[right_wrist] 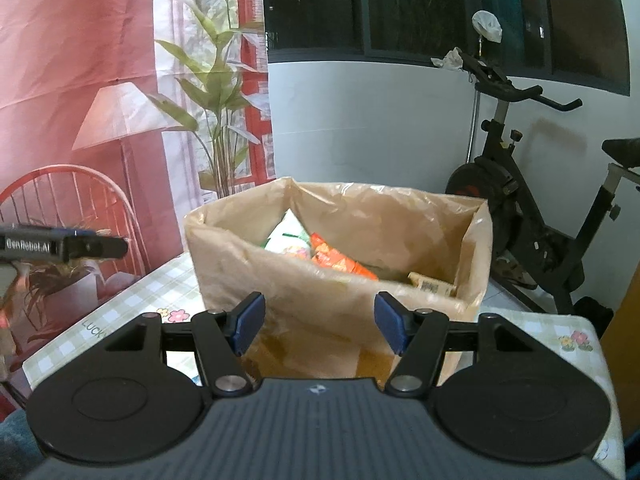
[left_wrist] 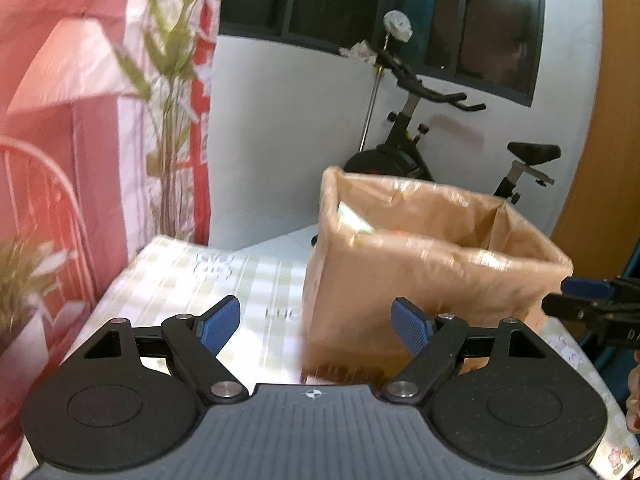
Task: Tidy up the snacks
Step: 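Withdraw both tools from the box back toward the snack pile, then grasp the jerky packet with the left tool while the right tool grasps the bread cake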
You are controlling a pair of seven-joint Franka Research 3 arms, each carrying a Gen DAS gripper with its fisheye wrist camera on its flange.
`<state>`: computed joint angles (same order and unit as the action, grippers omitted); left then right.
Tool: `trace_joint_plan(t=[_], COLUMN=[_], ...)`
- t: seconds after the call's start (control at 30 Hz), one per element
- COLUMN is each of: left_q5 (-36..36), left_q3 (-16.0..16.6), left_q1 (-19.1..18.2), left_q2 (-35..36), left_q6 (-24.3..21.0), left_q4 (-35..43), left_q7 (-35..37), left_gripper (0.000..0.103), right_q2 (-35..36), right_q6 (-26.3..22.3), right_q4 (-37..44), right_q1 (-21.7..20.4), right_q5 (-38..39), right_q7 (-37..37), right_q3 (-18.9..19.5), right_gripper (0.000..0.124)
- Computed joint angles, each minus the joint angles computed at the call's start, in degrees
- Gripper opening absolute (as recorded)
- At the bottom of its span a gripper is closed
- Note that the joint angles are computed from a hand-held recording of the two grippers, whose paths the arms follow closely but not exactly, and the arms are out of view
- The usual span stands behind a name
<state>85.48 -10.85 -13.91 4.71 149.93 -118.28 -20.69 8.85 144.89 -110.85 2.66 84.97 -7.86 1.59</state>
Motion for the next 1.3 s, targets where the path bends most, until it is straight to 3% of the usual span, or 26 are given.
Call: trace_joint_plan(t=[0.5, 0.8, 1.3], left_q5=[1.5, 0.98, -0.7], left_q3=[-1.15, -1.7, -1.4], left_q1=[-0.62, -1.62, -2.57], left_q2=[-1.28, -1.16, 1.43], left_q6=[-1.19, -3.13, -0.04], left_q4=[-7.28, -9.57, -11.08], left_q7=[-8.12, -8.2, -9.35], left_gripper=[0.083, 0.083, 0.08], right_q2=[-1.4, -0.81, 1.8], right_q6=[3.24, 3.41, 6.73], right_q4=[-7.23, -9.58, -12.91], right_q1=[1.17, 0.89, 0.26], right_q5=[7.31, 8.4, -2.43], right_q7=[-8.73, -9.76, -3.5], right_q3=[-0.41, -0.95, -0.64], right_gripper=[0.064, 0.064, 0.064])
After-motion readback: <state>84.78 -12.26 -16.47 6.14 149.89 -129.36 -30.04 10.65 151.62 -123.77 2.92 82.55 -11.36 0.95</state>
